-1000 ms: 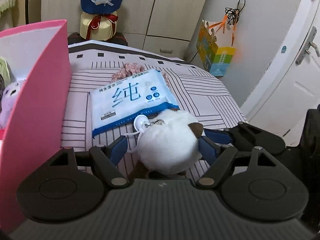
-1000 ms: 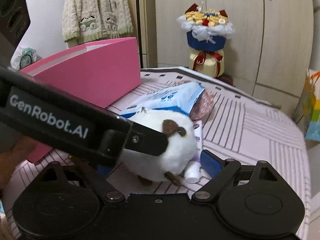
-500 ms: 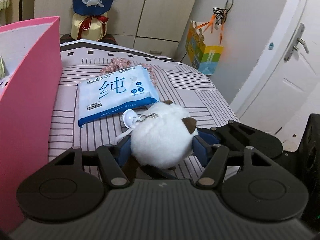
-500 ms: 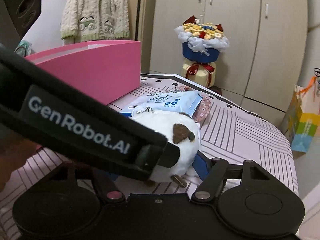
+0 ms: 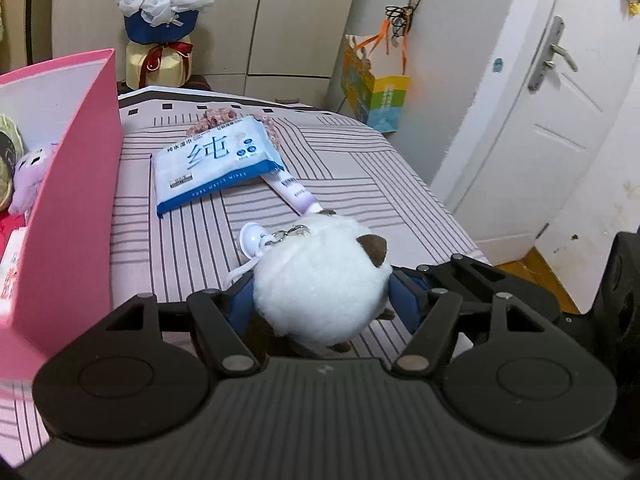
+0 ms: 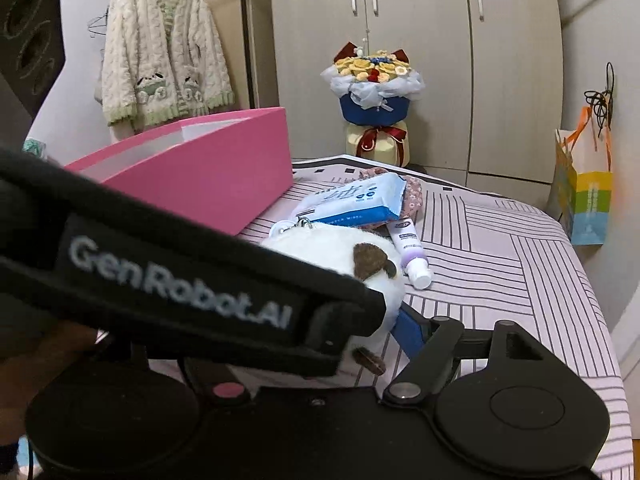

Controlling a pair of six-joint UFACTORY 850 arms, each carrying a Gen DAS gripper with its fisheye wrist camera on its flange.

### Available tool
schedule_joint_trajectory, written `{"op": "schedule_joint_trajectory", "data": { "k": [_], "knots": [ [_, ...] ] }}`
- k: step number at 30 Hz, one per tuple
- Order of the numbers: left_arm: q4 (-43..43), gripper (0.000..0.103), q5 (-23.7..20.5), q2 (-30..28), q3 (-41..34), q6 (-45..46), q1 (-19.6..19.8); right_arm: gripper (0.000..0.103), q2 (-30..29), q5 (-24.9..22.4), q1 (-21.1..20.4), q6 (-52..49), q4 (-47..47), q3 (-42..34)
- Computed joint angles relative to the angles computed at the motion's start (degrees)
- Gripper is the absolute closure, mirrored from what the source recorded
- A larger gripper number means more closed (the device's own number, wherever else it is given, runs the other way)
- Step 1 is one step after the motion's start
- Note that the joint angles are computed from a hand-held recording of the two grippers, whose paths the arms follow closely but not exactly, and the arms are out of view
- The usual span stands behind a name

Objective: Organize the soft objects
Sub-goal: 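Close the left tool on the white plush cat and lift it, then carry the plush cat into the pink box and open the left tool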

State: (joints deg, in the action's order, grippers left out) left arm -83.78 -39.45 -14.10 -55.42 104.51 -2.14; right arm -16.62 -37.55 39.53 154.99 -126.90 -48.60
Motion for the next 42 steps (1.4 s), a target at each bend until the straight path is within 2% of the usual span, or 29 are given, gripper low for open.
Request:
{"op": "schedule_joint_trajectory", "data": {
  "k": [4,10,13,23,28,31,35,40,42],
  "knots": [
    [2.38,0.036,-2.17,1.89,1.52,-0.90,1.52,0.023,1.62,-0.03,1.24,0.30,0.17,1.26],
    [7.08,0.039,-6.94,4.02,2.79,-2.95,4.48,0.023,4.09,-0.20,4.20,-6.38,6.48,2.00],
    [6.67,0.040,-8.74,5.35,3.98,-1.64,6.00,0.023,4.93,-0.21,5.53,-9.96,9.55,1.70],
    [3.68,0.040,-15.98,8.87,6.42,2.63,11.90,0.022,5.46,-5.14,10.91,-23.16,20.77,-1.97],
    [2.92,0.040,-19.18,8.49,5.04,1.76,14.44,0.022,4.51,-7.58,12.37,-28.50,22.41,-4.58],
    [1.40,0.040,-19.68,8.71,4.20,3.09,15.54,0.022,4.27,-7.48,12.13,-30.12,20.69,-6.11],
    [-1.03,0.040,-18.75,8.59,2.63,4.36,16.95,0.022,3.61,-4.35,10.36,-26.08,13.94,-8.25],
    [-1.26,0.040,-15.82,6.50,-1.89,2.82,18.11,0.022,1.26,2.32,6.39,-13.90,-0.52,-12.06],
    [0.10,0.040,-14.42,4.78,-4.79,-0.52,18.41,0.022,-0.28,5.96,4.49,-7.12,-7.16,-14.42]
  ]
}}
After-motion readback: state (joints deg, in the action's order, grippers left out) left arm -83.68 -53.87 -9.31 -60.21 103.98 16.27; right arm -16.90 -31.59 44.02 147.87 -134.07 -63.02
